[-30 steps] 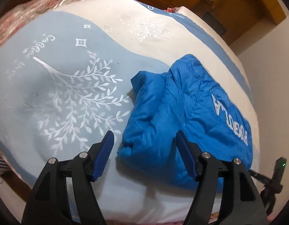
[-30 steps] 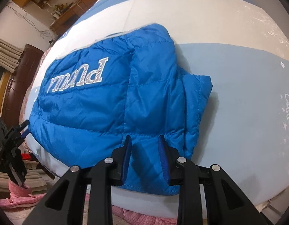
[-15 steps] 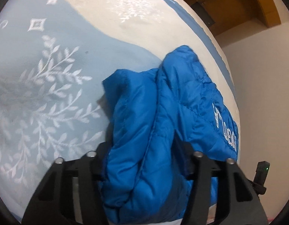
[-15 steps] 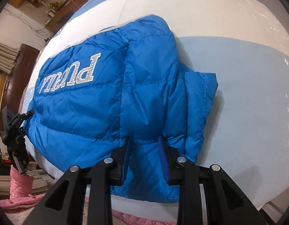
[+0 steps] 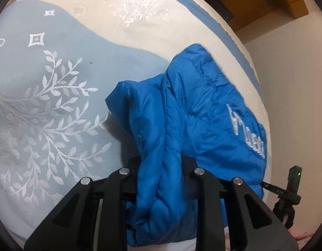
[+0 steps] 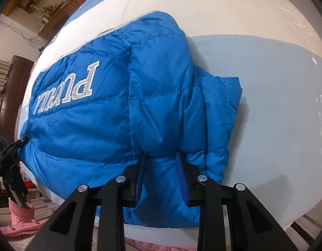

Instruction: Fold large clothes

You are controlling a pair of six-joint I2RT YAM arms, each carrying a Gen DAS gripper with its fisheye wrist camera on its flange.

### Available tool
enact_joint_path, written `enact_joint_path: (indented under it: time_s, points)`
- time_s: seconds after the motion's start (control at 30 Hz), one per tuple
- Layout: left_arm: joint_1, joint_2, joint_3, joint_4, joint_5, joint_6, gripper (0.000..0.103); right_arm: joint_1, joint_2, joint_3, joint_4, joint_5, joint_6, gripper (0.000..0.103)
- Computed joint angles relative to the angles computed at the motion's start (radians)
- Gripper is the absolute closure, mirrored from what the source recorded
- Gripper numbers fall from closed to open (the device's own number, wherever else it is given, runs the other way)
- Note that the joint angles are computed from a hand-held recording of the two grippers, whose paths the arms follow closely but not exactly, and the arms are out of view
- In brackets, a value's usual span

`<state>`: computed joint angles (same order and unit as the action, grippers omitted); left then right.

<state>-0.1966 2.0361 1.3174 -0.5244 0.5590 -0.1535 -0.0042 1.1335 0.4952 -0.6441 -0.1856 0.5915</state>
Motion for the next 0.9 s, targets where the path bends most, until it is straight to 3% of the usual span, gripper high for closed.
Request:
enact_joint_path:
  time_s: [0.13, 0.27, 0.63, 0.77, 0.9]
  points:
    - [-0.028, 0.027, 0.009, 0.010, -0.037, 0.015, 0.073, 0.001, 0.039, 0.002, 0.028, 0.007, 0.003, 0.074]
    - [-0.005, 0.050, 0.014, 0.010, -0.007, 0.025, 0.072, 0.014, 0.055, -0.001, 0.050, 0.016, 0.017, 0.074]
    - [-0.002, 0.026, -0.023, 0.058, -0.010, -0.029, 0.075, -0.041, 0.032, -0.027, 0.062, -0.033, -0.012, 0.073]
    - [-0.030, -0.053, -0.039, 0.031, -0.061, -0.031, 0.080, -0.145, -0.050, -0.001, -0.038, -0.090, -0.074, 0.069]
    - [-0.050, -0.158, -0.037, -0.018, -0.077, -0.040, 0.082, -0.215, -0.173, 0.072, -0.206, -0.049, -0.146, 0.068]
